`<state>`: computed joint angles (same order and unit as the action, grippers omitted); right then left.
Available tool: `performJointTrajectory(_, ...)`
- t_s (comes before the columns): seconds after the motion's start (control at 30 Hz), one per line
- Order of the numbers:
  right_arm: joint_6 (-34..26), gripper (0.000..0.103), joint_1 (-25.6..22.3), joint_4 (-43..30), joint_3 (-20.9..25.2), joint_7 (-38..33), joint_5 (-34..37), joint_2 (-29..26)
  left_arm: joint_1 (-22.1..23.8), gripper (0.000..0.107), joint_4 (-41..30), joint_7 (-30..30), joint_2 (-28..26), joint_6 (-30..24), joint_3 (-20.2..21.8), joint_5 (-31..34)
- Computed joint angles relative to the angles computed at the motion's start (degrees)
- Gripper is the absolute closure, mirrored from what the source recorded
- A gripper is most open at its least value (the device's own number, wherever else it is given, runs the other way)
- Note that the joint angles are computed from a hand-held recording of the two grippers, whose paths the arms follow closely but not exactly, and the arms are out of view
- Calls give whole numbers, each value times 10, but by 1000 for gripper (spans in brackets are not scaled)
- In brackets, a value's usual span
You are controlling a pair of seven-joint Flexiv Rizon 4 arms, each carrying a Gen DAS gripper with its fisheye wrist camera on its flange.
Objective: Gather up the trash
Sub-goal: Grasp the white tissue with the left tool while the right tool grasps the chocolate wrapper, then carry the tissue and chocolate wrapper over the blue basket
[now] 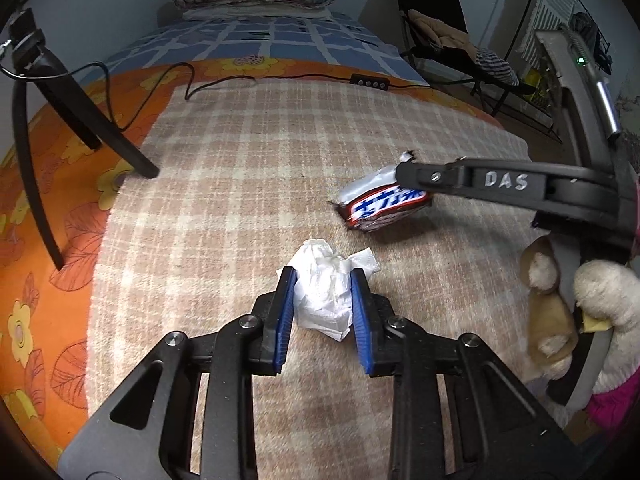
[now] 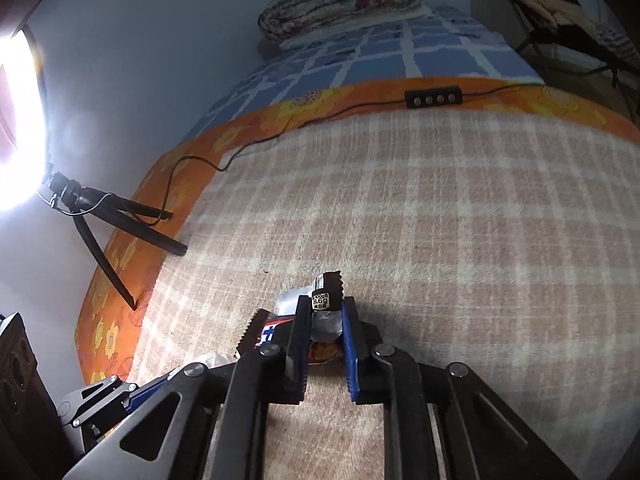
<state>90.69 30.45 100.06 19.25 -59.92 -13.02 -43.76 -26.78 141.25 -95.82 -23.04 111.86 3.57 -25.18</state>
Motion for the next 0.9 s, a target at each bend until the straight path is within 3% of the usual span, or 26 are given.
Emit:
performJointTrajectory(0.17,19,91,3,37,-11,0,1,34,-16,81,21,0,24,1,4,-10)
performJointTrajectory(0.43,48,91,-14,119,4,-4,0,99,-116,81,59,50,72,18,24,-125)
performJointTrajectory(0.67,66,91,-47,198,49,-16,-8,162,-206,81,97,131,123,59,-16,-307)
performJointTrajectory(0.9,94,91,-69,281,87,-11,-15,227,-256,81,124,187,164,110,-111,-478)
